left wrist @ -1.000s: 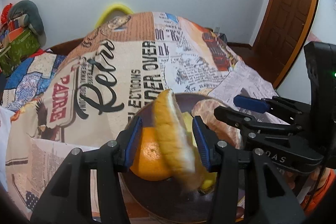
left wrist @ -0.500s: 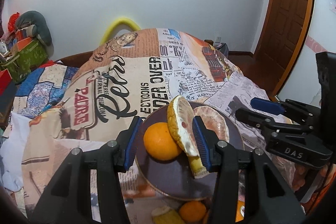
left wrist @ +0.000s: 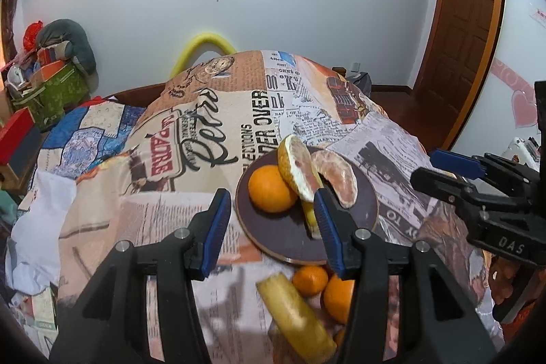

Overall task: Organize fruits
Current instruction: 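Withdraw both grippers from the plate toward the remaining fruit, then grasp the banana with the left gripper while the right gripper grasps the Dole orange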

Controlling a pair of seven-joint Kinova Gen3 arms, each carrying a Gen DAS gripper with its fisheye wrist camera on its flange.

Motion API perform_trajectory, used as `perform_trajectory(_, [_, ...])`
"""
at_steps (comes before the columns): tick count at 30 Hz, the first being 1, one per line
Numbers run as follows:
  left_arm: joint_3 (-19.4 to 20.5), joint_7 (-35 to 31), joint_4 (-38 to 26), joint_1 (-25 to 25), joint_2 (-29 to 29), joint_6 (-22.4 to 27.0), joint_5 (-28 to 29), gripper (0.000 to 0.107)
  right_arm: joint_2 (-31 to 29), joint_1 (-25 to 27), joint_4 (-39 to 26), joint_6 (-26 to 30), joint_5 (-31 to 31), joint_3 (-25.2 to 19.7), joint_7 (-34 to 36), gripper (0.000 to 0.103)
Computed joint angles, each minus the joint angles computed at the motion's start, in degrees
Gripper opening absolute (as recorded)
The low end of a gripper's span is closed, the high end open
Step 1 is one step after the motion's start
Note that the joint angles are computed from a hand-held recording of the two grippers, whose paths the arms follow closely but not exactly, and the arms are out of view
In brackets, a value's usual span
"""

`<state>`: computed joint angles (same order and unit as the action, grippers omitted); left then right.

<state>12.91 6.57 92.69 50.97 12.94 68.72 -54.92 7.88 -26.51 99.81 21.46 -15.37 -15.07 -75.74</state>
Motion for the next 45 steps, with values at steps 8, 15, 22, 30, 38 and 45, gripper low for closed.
perform_trajectory(8, [1.7,3.2,1.6,2.1,-0.7,2.5,2.4,0.050,-1.6,-0.7,3.8,0.7,-1.9,-0.5,0.7,0.052])
perform_trajectory(15, [2.7,3.6,3.9,2.8,-1.0,3.1,6.0,0.052,-2.0,-3.4,7.3,-0.4,1.9,0.1,-4.2,0.067])
perform_trajectory(22, [3.1,5.3,7.4,2.0,-1.3,-0.4,9.3,0.056,0.9,-5.1,6.9,1.7,4.4,0.0,-7.3,0.067])
perform_trajectory(30, [2.6,4.8,9.2,0.9,-1.1,-4.3,11.4,0.056,4.5,-8.1,4.6,4.0,9.4,0.6,-11.7,0.067])
perform_trajectory(38, [1.8,3.7,8.7,-0.1,-0.5,-6.4,12.1,0.056,4.4,-3.6,5.6,3.2,3.5,-2.4,-5.8,0.066])
perform_trajectory(45, [0.6,4.4,7.5,0.2,1.2,-10.1,11.7,0.056,2.0,-0.2,8.3,1.9,-2.5,-2.6,-1.5,0.065])
